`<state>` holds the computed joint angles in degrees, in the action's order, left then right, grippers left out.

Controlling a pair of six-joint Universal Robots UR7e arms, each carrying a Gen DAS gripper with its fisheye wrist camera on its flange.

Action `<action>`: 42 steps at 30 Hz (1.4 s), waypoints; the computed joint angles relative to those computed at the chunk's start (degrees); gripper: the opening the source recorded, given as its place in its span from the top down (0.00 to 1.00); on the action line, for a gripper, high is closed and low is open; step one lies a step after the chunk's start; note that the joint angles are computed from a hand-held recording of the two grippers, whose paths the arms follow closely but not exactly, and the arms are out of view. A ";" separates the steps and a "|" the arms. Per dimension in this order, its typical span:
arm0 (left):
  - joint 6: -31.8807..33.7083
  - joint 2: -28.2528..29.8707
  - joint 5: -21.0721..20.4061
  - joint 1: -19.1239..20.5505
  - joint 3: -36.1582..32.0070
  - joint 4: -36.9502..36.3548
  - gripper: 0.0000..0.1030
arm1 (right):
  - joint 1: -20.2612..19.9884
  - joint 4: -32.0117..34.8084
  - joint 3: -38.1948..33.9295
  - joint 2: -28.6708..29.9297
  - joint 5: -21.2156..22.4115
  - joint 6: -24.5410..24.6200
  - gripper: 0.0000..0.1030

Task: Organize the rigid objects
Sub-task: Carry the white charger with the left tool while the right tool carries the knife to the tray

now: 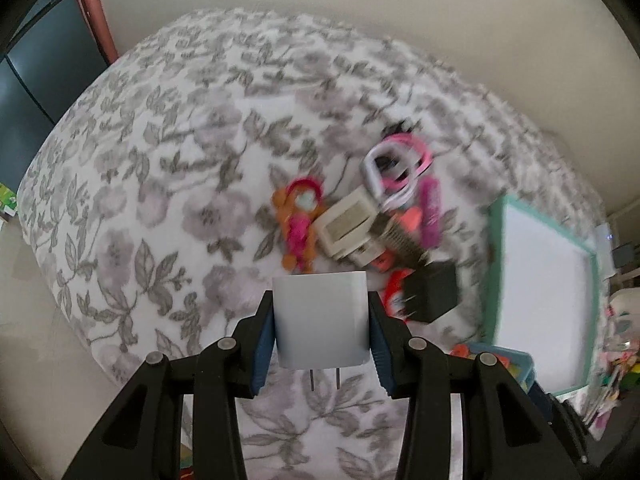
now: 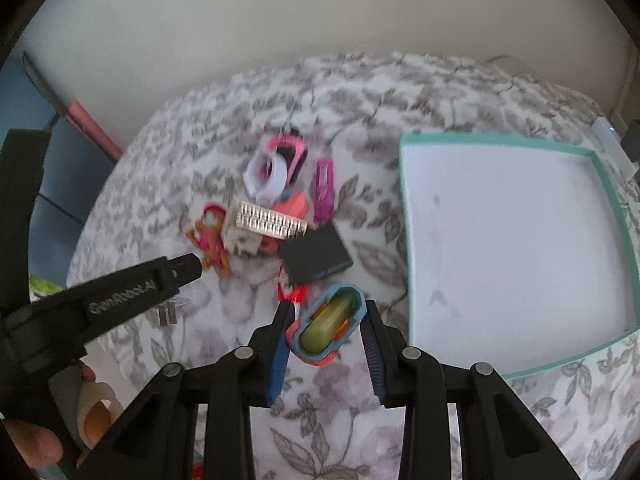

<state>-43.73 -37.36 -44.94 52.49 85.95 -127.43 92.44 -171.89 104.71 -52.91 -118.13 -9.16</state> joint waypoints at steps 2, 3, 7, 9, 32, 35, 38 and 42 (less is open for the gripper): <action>1.10 0.24 -0.07 -0.72 -0.86 -0.91 0.57 | -0.02 -1.30 0.30 -0.79 0.30 0.36 0.66; 2.06 0.51 -0.50 -1.16 -1.43 -1.70 0.57 | -0.05 -2.04 0.34 -1.02 0.08 0.51 0.66; 4.79 2.57 -1.41 -2.72 -4.03 -3.59 0.57 | -0.63 -4.94 0.62 -1.87 -1.99 0.45 0.66; 6.00 4.46 -1.80 -3.59 -6.06 -3.38 0.57 | -1.29 -5.92 0.61 -2.25 -2.86 0.47 0.66; 8.91 26.15 -7.66 -5.30 -30.38 6.80 0.57 | -13.82 -12.33 1.56 -9.21 -7.53 7.29 0.65; 9.03 26.70 -7.54 -4.76 -30.33 6.63 0.57 | -15.16 -11.62 2.51 -10.44 -5.32 9.83 0.65; 9.79 26.73 -8.50 -4.22 -29.85 5.82 0.57 | -16.52 -11.25 3.54 -11.59 -2.28 12.12 0.65; 10.61 26.87 -8.64 -4.20 -29.60 5.76 0.57 | -17.10 -11.61 4.11 -11.82 -0.99 12.28 0.65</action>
